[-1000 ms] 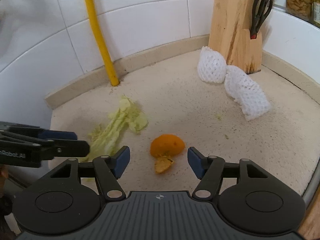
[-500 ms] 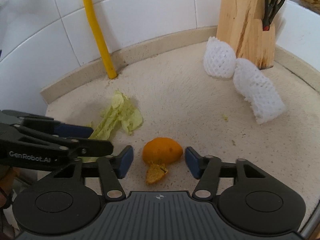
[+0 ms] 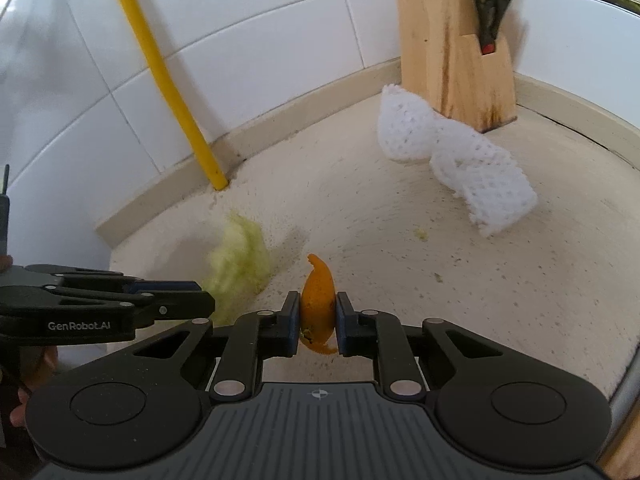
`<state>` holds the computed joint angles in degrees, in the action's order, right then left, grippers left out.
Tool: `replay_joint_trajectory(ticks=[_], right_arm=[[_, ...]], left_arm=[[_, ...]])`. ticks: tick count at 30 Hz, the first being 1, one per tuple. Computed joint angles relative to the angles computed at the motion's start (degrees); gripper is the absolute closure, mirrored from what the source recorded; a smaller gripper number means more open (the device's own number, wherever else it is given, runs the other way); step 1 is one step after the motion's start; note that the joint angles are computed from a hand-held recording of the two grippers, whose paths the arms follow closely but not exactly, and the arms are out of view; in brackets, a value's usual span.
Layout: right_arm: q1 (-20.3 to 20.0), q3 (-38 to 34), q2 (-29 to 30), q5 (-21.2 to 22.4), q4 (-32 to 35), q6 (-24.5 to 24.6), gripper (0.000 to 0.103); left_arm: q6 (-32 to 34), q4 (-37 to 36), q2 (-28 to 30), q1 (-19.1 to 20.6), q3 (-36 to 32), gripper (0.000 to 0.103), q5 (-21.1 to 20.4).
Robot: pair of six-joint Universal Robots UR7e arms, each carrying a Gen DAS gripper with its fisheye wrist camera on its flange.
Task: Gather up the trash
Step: 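Close the left gripper on the pale cabbage leaf while the right gripper grasps the orange peel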
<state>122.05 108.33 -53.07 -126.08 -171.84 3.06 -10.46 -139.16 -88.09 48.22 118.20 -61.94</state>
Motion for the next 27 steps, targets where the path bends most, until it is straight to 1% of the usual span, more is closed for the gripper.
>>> replay_joint_trajectory(ticks=[4, 6, 8, 10, 13, 15, 22, 27], right_arm=[[0.37, 0.49, -0.38, -0.37, -0.12, 0.54, 0.080], [0.38, 0.47, -0.41, -0.63, 0.34, 0.70, 0.080], [0.34, 0.49, -0.37, -0.89, 0.81, 0.90, 0.080], [0.33, 0.57, -0.47, -0.72, 0.99, 1.07, 0.080], [0.22, 0.50, -0.42, -0.59, 1.26, 0.91, 0.079], [0.25, 0.43, -0.22, -1.08, 1.35, 0.75, 0.078], [0.04, 1.11, -0.22, -3.21, 1.11, 1.11, 0.075], [-0.29, 1.62, -0.52, -3.48, 1.06, 1.81, 0.075]], left_arm=[[0.71, 0.09, -0.21, -0.52, 0.13, 0.088, -0.03], [0.75, -0.13, 0.15, -0.81, 0.33, 0.086, 1.58], [0.25, 0.07, 0.68, -0.90, 0.22, 0.079, 3.88], [0.54, -0.37, 0.74, -0.54, 0.15, 0.058, 3.99], [1.46, 0.03, 1.25, -0.46, 0.00, 0.046, 4.23], [1.63, 0.28, 2.00, -0.69, 0.03, 0.045, 5.16], [2.76, -0.33, 4.37, -1.29, 0.27, 0.044, 8.00], [2.80, -0.68, 4.77, -1.12, -0.01, 0.044, 7.94]])
